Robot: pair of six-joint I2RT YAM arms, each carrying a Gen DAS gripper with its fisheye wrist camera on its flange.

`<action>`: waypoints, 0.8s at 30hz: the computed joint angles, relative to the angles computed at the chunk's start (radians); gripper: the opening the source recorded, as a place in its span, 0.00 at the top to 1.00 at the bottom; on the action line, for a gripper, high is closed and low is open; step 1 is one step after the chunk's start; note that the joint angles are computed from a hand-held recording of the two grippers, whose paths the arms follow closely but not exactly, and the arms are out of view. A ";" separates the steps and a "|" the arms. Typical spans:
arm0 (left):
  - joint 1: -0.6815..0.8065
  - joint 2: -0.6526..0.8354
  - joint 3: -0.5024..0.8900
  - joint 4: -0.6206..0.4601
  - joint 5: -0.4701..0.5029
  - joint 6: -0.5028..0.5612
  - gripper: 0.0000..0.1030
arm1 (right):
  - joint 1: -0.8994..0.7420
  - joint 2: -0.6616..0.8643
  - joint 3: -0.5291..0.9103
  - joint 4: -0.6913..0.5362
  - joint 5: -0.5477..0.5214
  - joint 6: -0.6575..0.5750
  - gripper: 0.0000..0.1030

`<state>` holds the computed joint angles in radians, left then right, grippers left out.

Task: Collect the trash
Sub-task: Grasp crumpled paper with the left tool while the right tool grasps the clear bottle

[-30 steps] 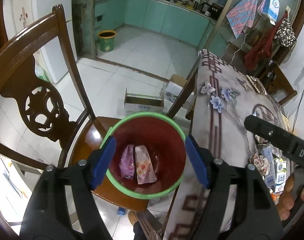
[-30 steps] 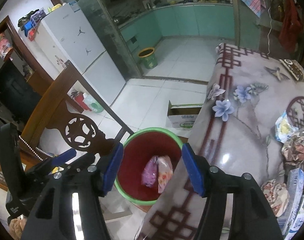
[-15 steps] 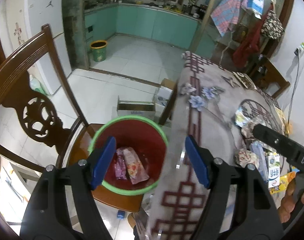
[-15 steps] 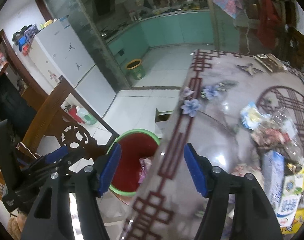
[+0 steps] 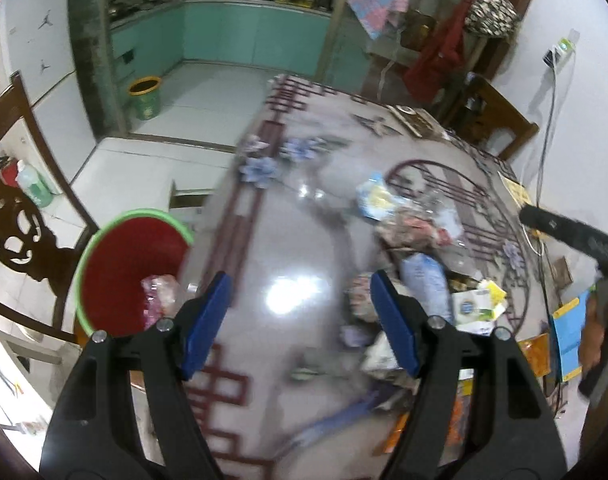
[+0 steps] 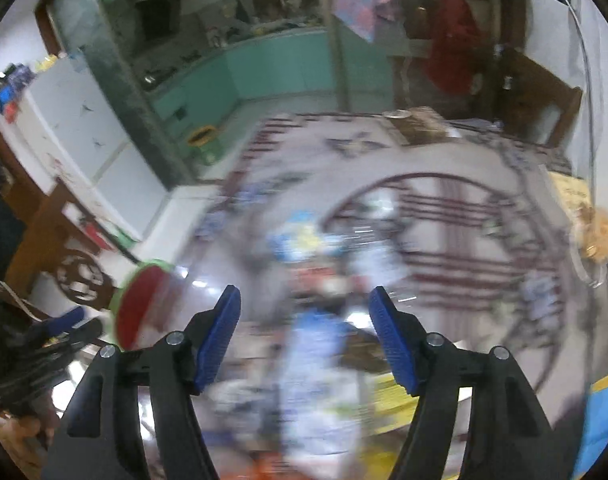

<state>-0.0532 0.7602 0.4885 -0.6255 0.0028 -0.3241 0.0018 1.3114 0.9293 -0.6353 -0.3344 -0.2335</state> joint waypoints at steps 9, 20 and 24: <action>-0.384 0.329 0.107 0.149 -0.200 -0.305 0.33 | -0.121 0.457 0.208 0.024 0.037 -0.302 0.36; -0.367 0.779 0.352 0.260 -0.154 -0.303 0.33 | -0.078 0.767 0.349 0.021 -0.022 -0.362 0.40; -0.338 0.946 0.454 0.294 -0.092 -0.284 0.33 | -0.122 0.761 0.342 0.055 -0.057 -0.370 0.41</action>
